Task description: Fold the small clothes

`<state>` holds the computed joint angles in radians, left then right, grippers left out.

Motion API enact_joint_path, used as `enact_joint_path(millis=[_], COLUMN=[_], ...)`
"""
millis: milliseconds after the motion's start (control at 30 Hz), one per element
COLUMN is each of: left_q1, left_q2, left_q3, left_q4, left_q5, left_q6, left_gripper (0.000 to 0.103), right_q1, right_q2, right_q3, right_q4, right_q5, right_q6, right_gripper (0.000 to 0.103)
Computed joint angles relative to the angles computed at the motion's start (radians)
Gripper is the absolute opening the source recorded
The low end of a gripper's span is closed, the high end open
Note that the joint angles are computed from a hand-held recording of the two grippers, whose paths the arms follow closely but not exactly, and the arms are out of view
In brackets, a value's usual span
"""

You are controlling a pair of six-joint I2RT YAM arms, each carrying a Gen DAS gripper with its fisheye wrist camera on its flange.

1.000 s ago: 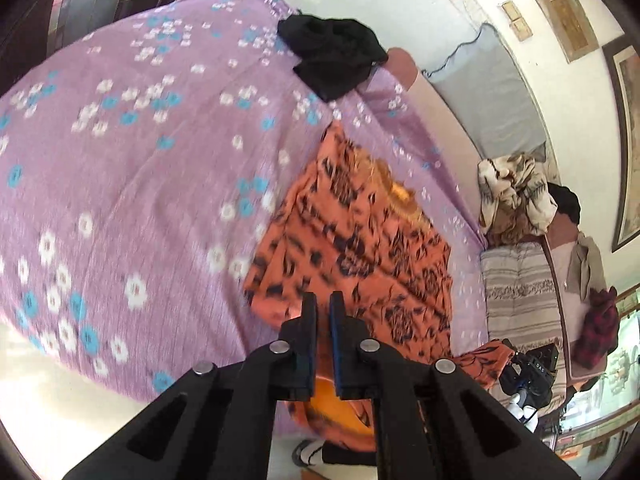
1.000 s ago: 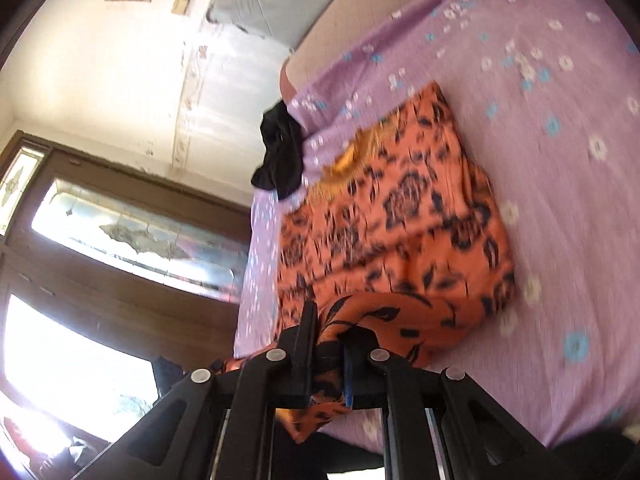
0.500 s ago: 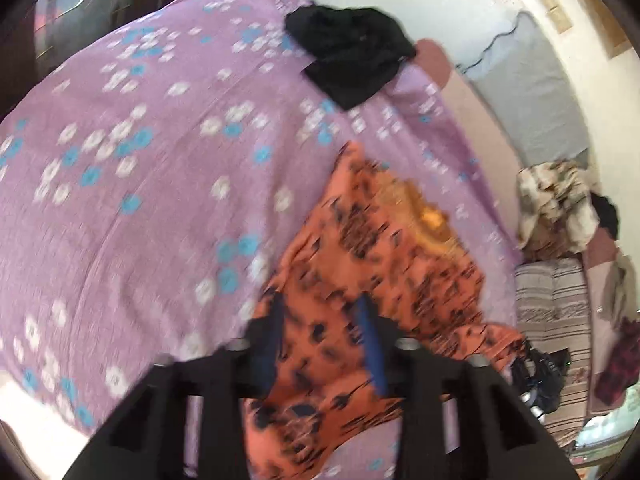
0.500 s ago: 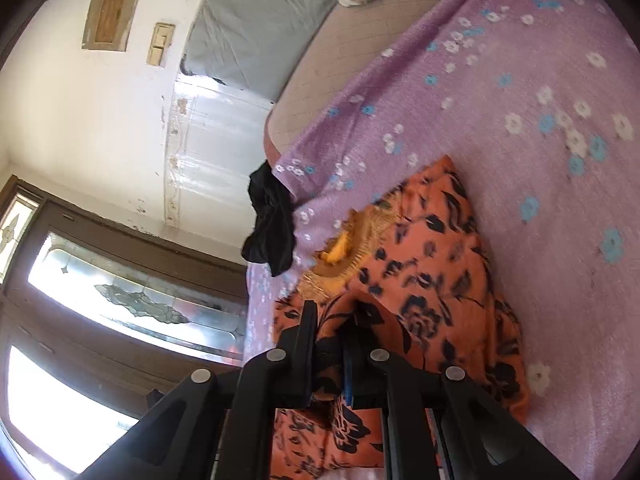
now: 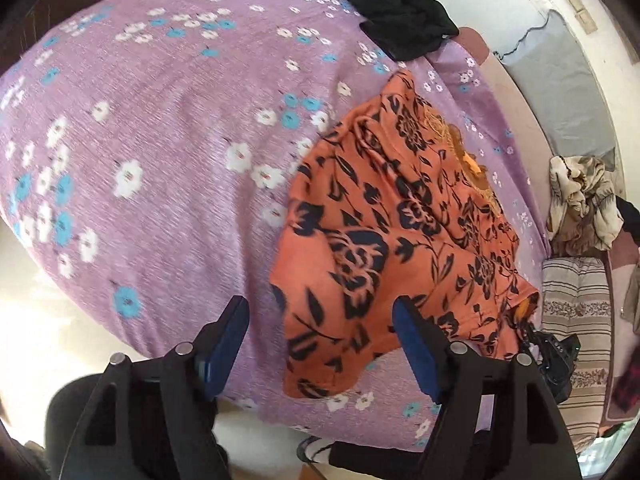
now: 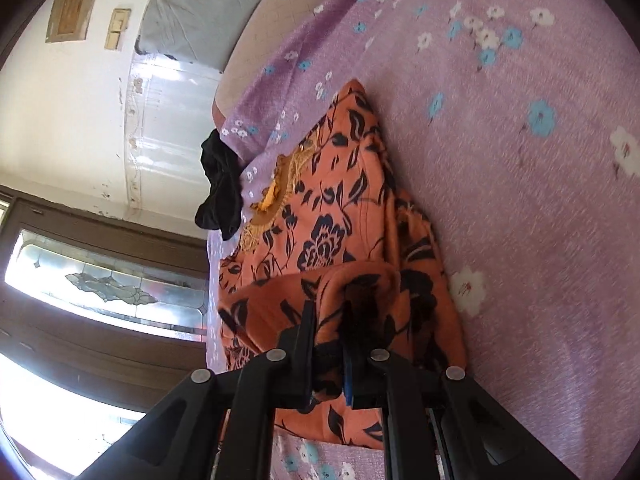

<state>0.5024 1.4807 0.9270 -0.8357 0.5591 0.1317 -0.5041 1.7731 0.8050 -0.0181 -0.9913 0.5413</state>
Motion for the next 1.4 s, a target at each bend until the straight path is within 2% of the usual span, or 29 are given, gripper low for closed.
enact_joint_path(millis=[100,133,167,200,233,367,467,600,667,767,900,1067,1167,1233,1300,1333,1400], left_q1=[-0.039,-0.039,-0.049,-0.062,-0.07,-0.056,-0.034,-0.038,-0.058,-0.112,-0.18,-0.256,-0.29,-0.299,-0.3,-0.298,-0.291], left_q2=[0.013,0.007,0.012,0.02,0.031,0.001,-0.017,0.049,0.114,0.227,0.45,0.821,1.036,1.11,1.104,1.099,1.052], left_q3=[-0.028,-0.047,-0.056,-0.059,-0.058,-0.067,-0.014,0.154,0.254,0.417,0.736,1.271,1.525,1.561,1.462,1.427,1.308], left_q4=[0.033,0.051,0.064,0.067,0.068,0.091,0.074,0.024,0.009,0.003,-0.063,-0.187,-0.207,-0.158,-0.033,0.009,0.123], left_q5=[0.021,0.037,0.038,0.02,0.006,0.033,0.082,0.133,0.147,0.137,0.132,0.138,0.124,0.12,0.134,0.146,0.178], left_q6=[-0.035,-0.035,-0.036,-0.039,-0.042,-0.047,-0.012,0.007,-0.012,-0.053,-0.113,-0.263,-0.388,-0.48,-0.523,-0.526,-0.535], left_gripper=[0.073,0.067,0.045,0.018,0.006,0.006,0.006,0.006,0.006,0.005,0.005,0.006,0.006,0.006,0.006,0.007,0.009], right_q1=[0.008,0.007,0.005,0.003,0.001,-0.01,-0.039,-0.064,-0.066,-0.06,-0.036,0.003,0.024,0.029,0.029,0.023,0.005], right_q2=[-0.009,-0.012,-0.014,-0.015,-0.017,-0.03,-0.041,-0.013,0.016,0.064,0.142,0.309,0.436,0.537,0.617,0.636,0.651], right_q3=[-0.012,-0.016,-0.019,-0.023,-0.025,-0.046,-0.089,-0.12,-0.105,-0.041,0.109,0.351,0.526,0.667,0.793,0.804,0.758], right_q4=[-0.004,-0.004,-0.003,-0.001,0.0,0.05,0.205,0.449,0.529,0.562,0.541,0.588,0.508,0.385,0.216,0.21,0.337], right_q5=[-0.003,-0.002,-0.004,-0.007,-0.011,-0.04,-0.101,-0.155,-0.157,-0.151,-0.105,0.025,0.08,0.062,0.036,0.023,0.0], right_q6=[-0.011,-0.014,-0.015,-0.015,-0.016,0.021,0.125,0.304,0.377,0.433,0.478,0.604,0.646,0.646,0.616,0.617,0.689], right_gripper=[0.011,0.011,0.011,0.011,0.011,0.011,0.011,0.011,0.011,0.011,0.011,0.011,0.015,0.017,0.019,0.019,0.019])
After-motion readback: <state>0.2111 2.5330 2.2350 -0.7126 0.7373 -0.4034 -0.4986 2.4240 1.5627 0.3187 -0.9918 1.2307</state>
